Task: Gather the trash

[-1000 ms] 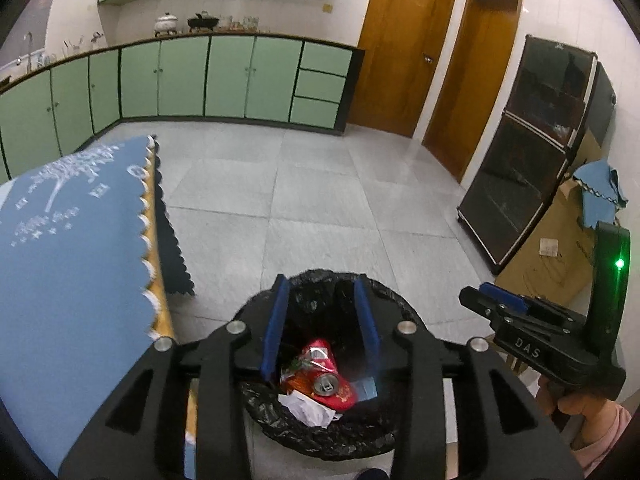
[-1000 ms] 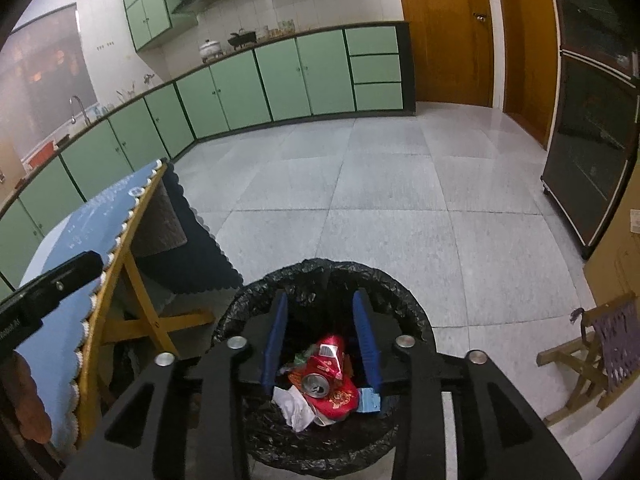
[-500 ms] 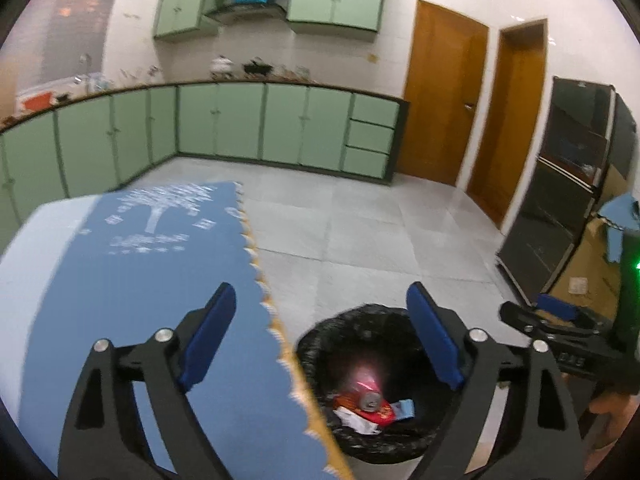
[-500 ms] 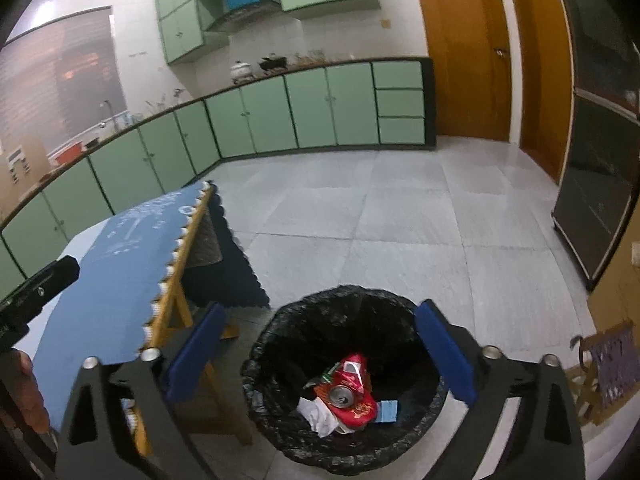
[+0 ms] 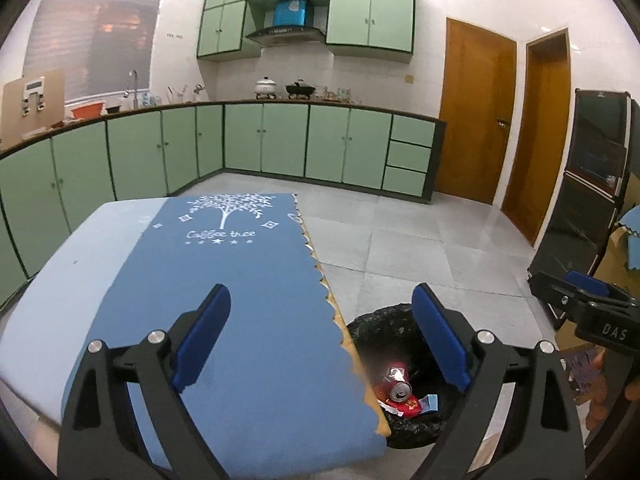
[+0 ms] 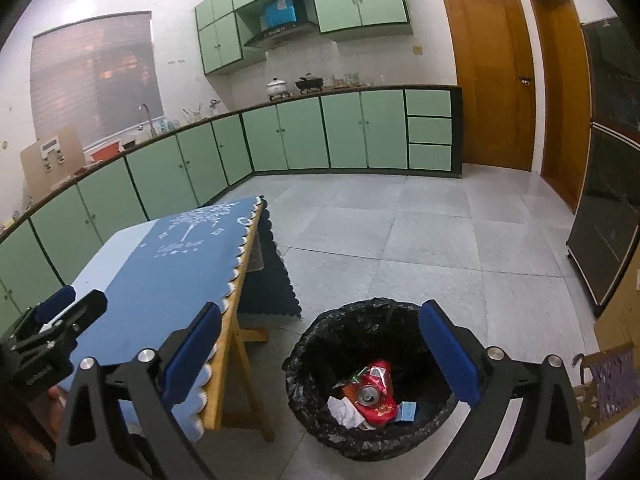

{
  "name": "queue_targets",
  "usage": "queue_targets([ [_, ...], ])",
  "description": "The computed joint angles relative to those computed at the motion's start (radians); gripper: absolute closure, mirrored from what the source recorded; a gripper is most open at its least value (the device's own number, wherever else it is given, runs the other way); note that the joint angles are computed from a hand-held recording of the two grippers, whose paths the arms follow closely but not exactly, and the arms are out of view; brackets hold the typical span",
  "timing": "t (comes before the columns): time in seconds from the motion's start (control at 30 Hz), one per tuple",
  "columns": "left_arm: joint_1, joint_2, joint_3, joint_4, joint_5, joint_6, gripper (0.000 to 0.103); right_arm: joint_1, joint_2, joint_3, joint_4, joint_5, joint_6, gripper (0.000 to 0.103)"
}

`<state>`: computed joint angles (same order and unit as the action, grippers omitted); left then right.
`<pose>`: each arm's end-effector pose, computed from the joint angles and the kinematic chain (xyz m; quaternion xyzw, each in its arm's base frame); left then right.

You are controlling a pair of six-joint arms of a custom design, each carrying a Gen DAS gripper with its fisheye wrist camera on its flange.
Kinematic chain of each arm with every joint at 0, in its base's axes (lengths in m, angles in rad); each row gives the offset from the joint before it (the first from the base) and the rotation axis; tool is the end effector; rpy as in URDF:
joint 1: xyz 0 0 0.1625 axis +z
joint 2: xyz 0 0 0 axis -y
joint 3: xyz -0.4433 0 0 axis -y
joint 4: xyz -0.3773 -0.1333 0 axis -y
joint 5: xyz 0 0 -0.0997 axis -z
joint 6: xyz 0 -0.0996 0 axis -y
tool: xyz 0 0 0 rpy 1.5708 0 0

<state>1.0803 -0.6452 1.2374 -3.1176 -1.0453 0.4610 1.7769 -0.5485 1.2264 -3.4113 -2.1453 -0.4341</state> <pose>-0.2129 -0.7878 0.2500 0.2868 0.8171 -0.4470 0.2241 0.2389 -0.7556 0.2153 0.1045 -0.8097 0.4963 0.2951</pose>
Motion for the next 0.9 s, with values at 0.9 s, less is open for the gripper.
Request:
queue_targets([
  [0.9,-0.056,-0.093,0.263,-0.291,0.074,0.055,0.013,0.022,-0.096,0.282,-0.198,0.070,-0.028,0.006],
])
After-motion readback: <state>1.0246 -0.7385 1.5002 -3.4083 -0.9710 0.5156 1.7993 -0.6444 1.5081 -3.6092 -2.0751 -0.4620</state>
